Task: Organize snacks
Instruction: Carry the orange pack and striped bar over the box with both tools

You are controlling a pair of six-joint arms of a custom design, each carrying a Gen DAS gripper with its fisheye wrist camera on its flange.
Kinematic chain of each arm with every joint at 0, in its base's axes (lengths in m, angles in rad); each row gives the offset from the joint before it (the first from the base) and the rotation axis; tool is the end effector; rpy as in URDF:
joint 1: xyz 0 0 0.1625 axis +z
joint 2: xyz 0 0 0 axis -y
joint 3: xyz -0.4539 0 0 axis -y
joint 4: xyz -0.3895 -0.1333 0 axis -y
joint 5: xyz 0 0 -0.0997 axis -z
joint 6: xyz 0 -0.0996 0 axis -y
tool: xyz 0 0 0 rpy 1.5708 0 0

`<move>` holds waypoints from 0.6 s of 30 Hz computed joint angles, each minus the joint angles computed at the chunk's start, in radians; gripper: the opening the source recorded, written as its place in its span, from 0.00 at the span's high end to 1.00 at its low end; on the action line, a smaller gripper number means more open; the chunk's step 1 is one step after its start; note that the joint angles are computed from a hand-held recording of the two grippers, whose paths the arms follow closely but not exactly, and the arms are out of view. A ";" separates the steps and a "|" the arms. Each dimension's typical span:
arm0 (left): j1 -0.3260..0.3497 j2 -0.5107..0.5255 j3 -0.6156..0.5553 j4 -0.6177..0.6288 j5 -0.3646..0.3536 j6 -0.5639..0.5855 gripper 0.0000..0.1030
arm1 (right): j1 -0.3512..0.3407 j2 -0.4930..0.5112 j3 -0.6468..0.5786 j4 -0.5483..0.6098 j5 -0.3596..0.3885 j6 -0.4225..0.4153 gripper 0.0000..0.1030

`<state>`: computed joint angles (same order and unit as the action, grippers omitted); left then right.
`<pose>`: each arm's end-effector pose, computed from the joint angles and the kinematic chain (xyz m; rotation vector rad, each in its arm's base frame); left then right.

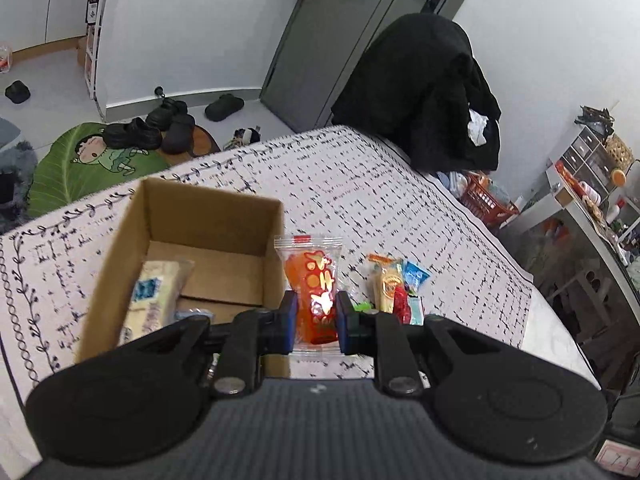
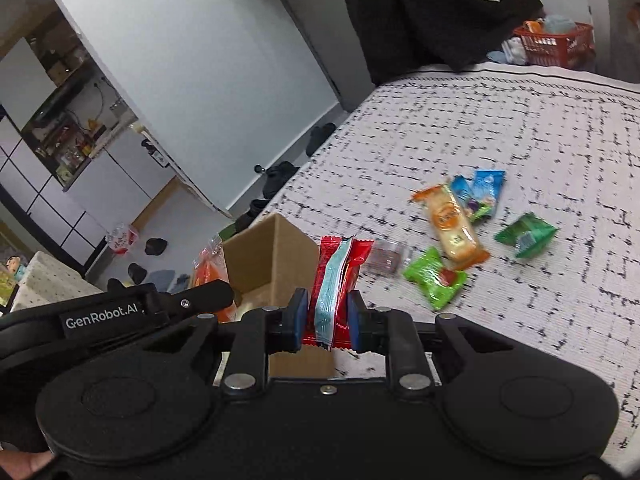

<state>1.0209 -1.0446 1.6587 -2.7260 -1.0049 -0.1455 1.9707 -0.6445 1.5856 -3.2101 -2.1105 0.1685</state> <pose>-0.1936 -0.6731 0.3099 0.3211 2.6246 -0.9484 0.3573 -0.6345 0.1190 0.0402 -2.6177 1.1122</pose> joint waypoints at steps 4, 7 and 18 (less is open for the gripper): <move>0.010 -0.011 -0.009 0.000 0.004 0.013 0.82 | 0.011 0.020 -0.028 -0.005 0.007 -0.011 0.80; 0.019 -0.017 -0.020 0.004 0.007 0.024 0.82 | 0.019 0.036 -0.055 0.002 0.016 -0.017 0.80; 0.066 -0.006 -0.090 0.044 -0.001 0.096 0.82 | 0.038 0.090 -0.142 0.045 0.035 -0.023 0.80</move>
